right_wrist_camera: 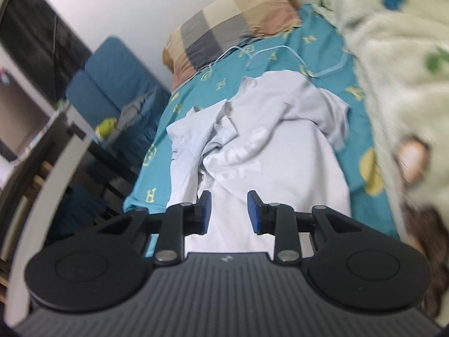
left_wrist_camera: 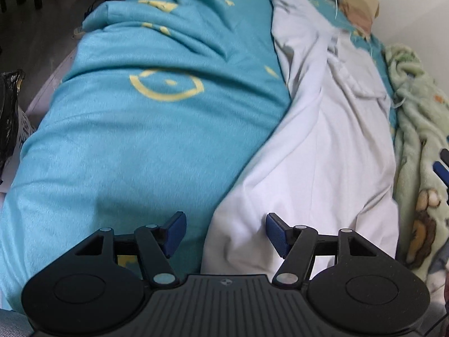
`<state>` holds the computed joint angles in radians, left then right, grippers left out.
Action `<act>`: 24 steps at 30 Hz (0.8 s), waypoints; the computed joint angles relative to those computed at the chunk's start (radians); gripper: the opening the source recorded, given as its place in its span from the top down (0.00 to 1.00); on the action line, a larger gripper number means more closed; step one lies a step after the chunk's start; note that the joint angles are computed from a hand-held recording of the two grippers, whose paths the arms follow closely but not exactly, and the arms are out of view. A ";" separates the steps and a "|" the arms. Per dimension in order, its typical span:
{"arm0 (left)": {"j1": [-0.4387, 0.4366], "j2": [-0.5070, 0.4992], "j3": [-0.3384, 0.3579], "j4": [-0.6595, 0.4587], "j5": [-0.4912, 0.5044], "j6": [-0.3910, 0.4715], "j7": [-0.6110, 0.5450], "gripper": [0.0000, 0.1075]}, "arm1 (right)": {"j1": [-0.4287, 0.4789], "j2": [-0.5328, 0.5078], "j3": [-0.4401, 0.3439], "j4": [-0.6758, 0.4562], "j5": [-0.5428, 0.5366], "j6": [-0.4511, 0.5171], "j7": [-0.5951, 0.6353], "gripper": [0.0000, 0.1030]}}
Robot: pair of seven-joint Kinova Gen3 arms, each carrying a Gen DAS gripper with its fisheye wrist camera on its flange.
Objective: Fold clothes
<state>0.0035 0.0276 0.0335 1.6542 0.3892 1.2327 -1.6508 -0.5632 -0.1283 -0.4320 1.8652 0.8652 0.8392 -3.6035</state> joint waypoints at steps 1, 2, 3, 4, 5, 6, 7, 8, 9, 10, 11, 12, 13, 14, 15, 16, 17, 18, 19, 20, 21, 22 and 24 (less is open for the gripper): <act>0.007 0.001 0.007 -0.008 -0.011 0.013 -0.011 0.41 | -0.011 -0.010 0.015 0.018 0.005 -0.009 -0.024 0.69; 0.011 0.004 0.015 -0.018 -0.021 0.027 -0.020 0.52 | -0.005 -0.019 0.018 0.032 -0.001 -0.020 -0.033 0.69; 0.005 0.004 0.037 -0.027 -0.037 0.039 -0.025 0.64 | -0.006 -0.020 0.027 0.037 -0.004 -0.024 -0.024 0.69; -0.012 -0.001 0.075 -0.038 -0.062 0.051 -0.023 0.87 | 0.012 -0.017 0.021 0.036 -0.011 -0.029 -0.010 0.69; -0.026 -0.003 0.121 -0.052 -0.100 0.062 -0.007 0.93 | 0.029 -0.016 0.016 0.034 -0.018 -0.039 -0.002 0.69; -0.032 -0.011 0.158 -0.065 -0.140 0.067 -0.001 0.96 | 0.034 -0.022 0.022 0.044 -0.026 -0.065 0.001 0.69; -0.028 -0.033 0.185 -0.074 -0.181 0.062 -0.010 0.97 | 0.041 -0.029 0.027 0.054 -0.035 -0.092 0.005 0.69; -0.033 -0.059 0.220 -0.084 -0.222 0.059 -0.029 0.97 | 0.049 -0.035 0.029 0.062 -0.044 -0.116 0.011 0.69; -0.022 -0.084 0.243 -0.098 -0.262 0.059 -0.050 0.97 | 0.057 -0.039 0.028 0.067 -0.053 -0.131 0.021 0.69; 0.006 -0.105 0.258 -0.121 -0.303 0.069 -0.067 0.97 | 0.066 -0.043 0.027 0.072 -0.062 -0.146 0.032 0.69; 0.053 -0.120 0.266 -0.145 -0.344 0.084 -0.073 0.97 | 0.075 -0.048 0.025 0.076 -0.072 -0.161 0.044 0.69; 0.099 -0.127 0.278 -0.172 -0.384 0.104 -0.076 0.97 | 0.084 -0.051 0.024 0.081 -0.082 -0.175 0.055 0.69; 0.145 -0.126 0.291 -0.193 -0.413 0.124 -0.074 0.97 | 0.095 -0.053 0.024 0.084 -0.093 -0.190 0.065 0.69; 0.192 -0.117 0.312 -0.208 -0.444 0.136 -0.064 0.97 | 0.106 -0.054 0.027 0.087 -0.107 -0.210 0.076 0.69; 0.238 -0.106 0.328 -0.217 -0.469 0.145 -0.053 0.96 | 0.117 -0.056 0.030 0.091 -0.122 -0.230 0.087 0.69; 0.284 -0.096 0.333 -0.209 -0.485 0.143 -0.038 0.95 | 0.130 -0.057 0.029 0.095 -0.133 -0.247 0.094 0.69; 0.330 -0.083 0.337 -0.203 -0.500 0.140 -0.022 0.94 | 0.142 -0.060 0.030 0.099 -0.145 -0.259 0.104 0.69; 0.377 -0.069 0.334 -0.191 -0.514 0.132 -0.008 0.94 | 0.155 -0.063 0.029 0.103 -0.156 -0.270 0.112 0.69; 0.423 -0.053 0.320 -0.171 -0.528 0.117 0.010 0.94 | 0.169 -0.070 0.024 0.110 -0.162 -0.276 0.114 0.69; 0.464 -0.038 0.304 -0.151 -0.539 0.101 0.024 0.93 | 0.186 -0.078 0.016 0.118 -0.165 -0.279 0.110 0.69; 0.492 -0.027 0.282 -0.129 -0.540 0.091 0.029 0.92 | 0.203 -0.087 0.008 0.125 -0.168 -0.281 0.106 0.69; 0.517 -0.022 0.243 -0.112 -0.529 0.081 0.026 0.87 | 0.219 -0.095 0.001 0.133 -0.172 -0.283 0.103 0.69; 0.562 -0.028 0.157 -0.095 -0.496 0.072 0.025 0.81 | 0.255 -0.112 -0.010 0.148 -0.185 -0.290 0.091 0.69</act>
<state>0.5657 -0.0005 0.1906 1.5589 -0.1066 1.3049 -1.6253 -0.3085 -0.2401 -0.4424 2.0128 0.6800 0.5497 -3.5126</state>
